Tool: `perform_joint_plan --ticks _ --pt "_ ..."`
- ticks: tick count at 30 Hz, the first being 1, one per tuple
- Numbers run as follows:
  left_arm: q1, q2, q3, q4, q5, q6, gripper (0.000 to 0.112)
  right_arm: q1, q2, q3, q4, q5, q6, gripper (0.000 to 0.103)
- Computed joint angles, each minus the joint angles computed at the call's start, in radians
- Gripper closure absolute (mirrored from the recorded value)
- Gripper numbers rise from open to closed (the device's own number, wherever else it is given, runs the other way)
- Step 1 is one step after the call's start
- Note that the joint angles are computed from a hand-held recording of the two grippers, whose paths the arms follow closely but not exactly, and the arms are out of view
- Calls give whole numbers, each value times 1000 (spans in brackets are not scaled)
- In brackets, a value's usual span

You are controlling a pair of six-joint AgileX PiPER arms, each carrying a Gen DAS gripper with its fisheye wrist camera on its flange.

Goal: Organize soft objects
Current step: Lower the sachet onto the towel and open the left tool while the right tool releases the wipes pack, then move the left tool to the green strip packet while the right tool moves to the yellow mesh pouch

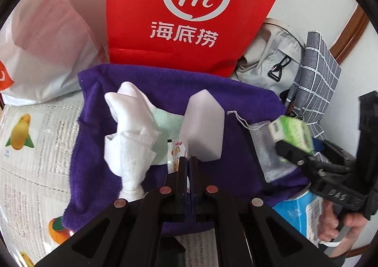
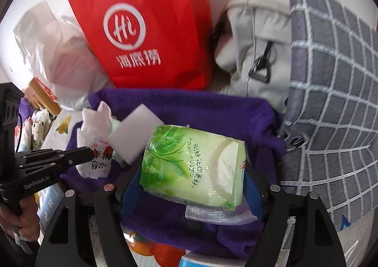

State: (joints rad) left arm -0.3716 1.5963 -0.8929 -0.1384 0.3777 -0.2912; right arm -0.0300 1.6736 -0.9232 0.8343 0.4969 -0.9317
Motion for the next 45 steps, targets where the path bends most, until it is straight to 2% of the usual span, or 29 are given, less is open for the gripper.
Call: perform_joint_plan --ticks 3,5,6,8,12,13,17,23,28,32,35,38,43,45 --pt "7 8 1 -102 -12 101 108 -9 50 -21 24 28 -23 27" --pt "12 20 -14 -150 0 146 101 -12 74 -33 27 41 -13 26" --pt "12 27 -24 -155 6 152 95 -9 83 -40 4 36 21 25" --pt "2 37 -40 -114 8 111 91 3 96 -45 -18 9 65 24" --pt "-2 52 -60 -115 25 111 64 -2 102 -31 66 -1 -18 16" --pt "-5 47 -57 -102 20 97 62 -5 98 -25 99 3 -54 15" --pt "-8 30 -57 -79 22 69 61 -25 85 -9 206 35 -160 12" --pt "-14 -22 -44 -4 42 -4 61 -68 32 -1 207 110 -159 13" --pt "-17 -118 25 3 53 -50 61 -100 -71 65 245 144 -174 15" --pt "-63 -237 101 138 98 -206 61 -101 -190 149 159 166 -110 25" --pt "-102 -359 179 185 137 -300 61 -83 -331 257 97 140 -83 41" --pt "-153 -479 251 240 183 -403 61 -48 -477 368 7 118 -23 47" --pt "-343 -687 359 434 324 -717 61 -14 -719 544 -125 154 104 62" --pt "-443 -749 396 505 384 -855 61 -18 -826 600 -192 190 182 73"
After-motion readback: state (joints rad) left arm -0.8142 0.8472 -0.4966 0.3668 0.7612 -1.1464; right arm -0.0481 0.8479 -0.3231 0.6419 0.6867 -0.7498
